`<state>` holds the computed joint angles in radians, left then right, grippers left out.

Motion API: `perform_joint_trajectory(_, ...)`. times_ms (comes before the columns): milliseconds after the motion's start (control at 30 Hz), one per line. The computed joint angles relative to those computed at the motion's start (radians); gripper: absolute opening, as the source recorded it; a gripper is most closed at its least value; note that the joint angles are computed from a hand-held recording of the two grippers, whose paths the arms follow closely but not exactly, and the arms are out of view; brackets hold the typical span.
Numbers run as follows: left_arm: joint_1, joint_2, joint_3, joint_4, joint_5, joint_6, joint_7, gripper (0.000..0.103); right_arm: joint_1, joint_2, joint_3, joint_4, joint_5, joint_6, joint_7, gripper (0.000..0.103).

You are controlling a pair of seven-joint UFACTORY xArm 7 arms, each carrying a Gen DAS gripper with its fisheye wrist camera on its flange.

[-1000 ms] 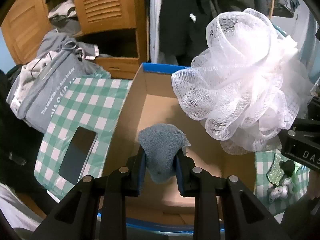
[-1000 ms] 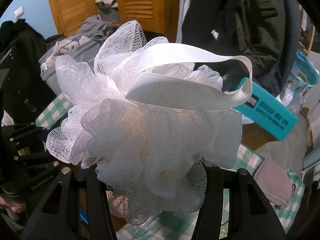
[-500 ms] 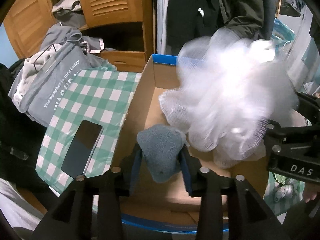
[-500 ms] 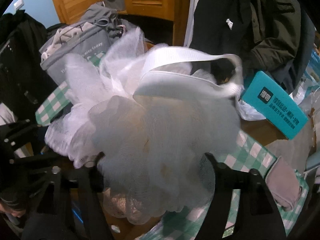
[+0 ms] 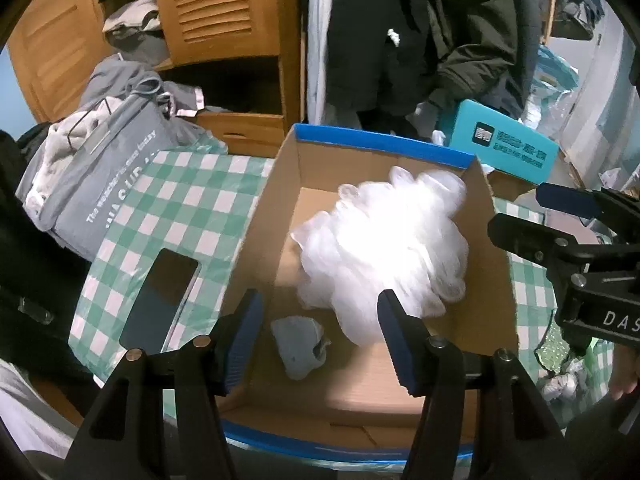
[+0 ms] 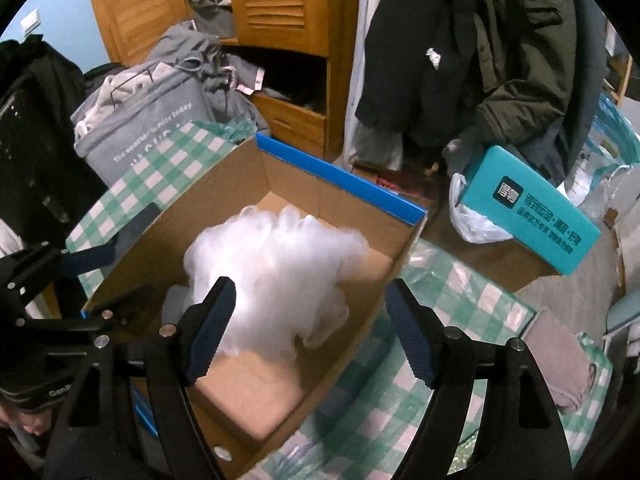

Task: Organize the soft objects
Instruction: 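Open both tools to drop the sponge and bath puff into the box, then move both tools back over the remaining items on the table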

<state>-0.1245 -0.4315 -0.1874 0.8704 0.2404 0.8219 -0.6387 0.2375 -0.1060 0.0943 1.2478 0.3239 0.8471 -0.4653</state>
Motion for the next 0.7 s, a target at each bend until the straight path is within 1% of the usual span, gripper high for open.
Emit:
perform_joint_trajectory(400, -0.035, 0.022, -0.027, 0.034, 0.006, -0.021, 0.01, 0.062, -0.028, -0.052, -0.033, -0.028, 0.019, 0.01, -0.028, 0.078)
perform_joint_trajectory(700, -0.078, 0.077, -0.051, 0.091, 0.019, -0.025, 0.019, 0.062, -0.062, -0.105, -0.066, -0.074, 0.018, 0.017, -0.045, 0.079)
